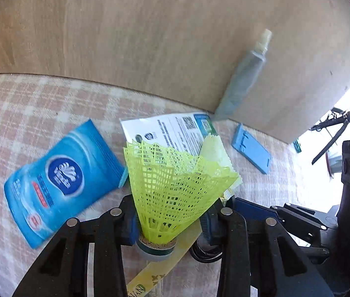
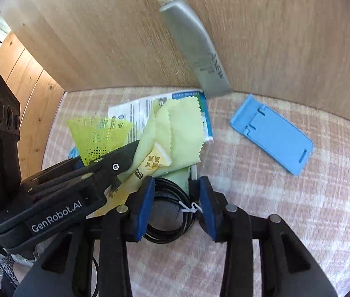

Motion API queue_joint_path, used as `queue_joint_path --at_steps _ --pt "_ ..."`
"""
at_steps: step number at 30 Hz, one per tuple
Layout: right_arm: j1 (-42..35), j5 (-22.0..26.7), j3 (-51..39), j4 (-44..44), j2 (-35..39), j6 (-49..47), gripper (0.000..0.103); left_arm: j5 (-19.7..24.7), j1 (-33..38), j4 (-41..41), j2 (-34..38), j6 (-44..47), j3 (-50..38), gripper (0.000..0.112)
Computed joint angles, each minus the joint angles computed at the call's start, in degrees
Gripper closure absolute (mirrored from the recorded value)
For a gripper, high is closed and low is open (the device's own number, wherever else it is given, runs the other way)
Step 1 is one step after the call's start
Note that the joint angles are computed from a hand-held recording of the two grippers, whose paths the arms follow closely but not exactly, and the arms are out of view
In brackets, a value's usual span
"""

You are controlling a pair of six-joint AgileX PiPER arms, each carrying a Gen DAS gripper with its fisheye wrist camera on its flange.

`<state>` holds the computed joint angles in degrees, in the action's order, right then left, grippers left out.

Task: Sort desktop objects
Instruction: 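Grasp the yellow shuttlecock with the left gripper while the right gripper grasps the black cable, spreading them apart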

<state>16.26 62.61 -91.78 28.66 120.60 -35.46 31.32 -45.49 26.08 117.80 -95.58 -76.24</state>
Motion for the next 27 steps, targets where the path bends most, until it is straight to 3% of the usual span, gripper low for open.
queue_joint_path --at_steps 8,13,16,19,22,27 --pt "-8.6 -3.0 20.1 0.8 -11.8 -9.7 0.076 4.1 -11.3 -3.3 4.7 -1.8 -7.5 0.082" --pt "-14.9 -4.1 30.5 -1.2 -19.0 -16.1 0.076 8.0 -14.5 -10.0 8.5 5.2 -16.3 0.082" --pt "-20.2 -1.3 32.4 -3.5 -21.9 -18.1 0.076 11.8 -15.8 -10.7 8.1 4.8 -18.6 0.082" --pt "-25.3 -0.9 33.8 -6.6 -23.8 -19.6 0.076 19.1 -18.0 -7.0 6.2 0.8 -20.4 0.082" --pt "-30.5 -0.3 32.8 -9.6 -24.6 -19.8 0.076 20.3 -19.9 -2.9 0.8 -5.7 -14.3 0.078" --pt "-35.5 3.5 31.5 -7.2 -25.8 -21.9 0.076 22.7 -22.8 0.3 -4.4 -11.1 -8.7 0.069"
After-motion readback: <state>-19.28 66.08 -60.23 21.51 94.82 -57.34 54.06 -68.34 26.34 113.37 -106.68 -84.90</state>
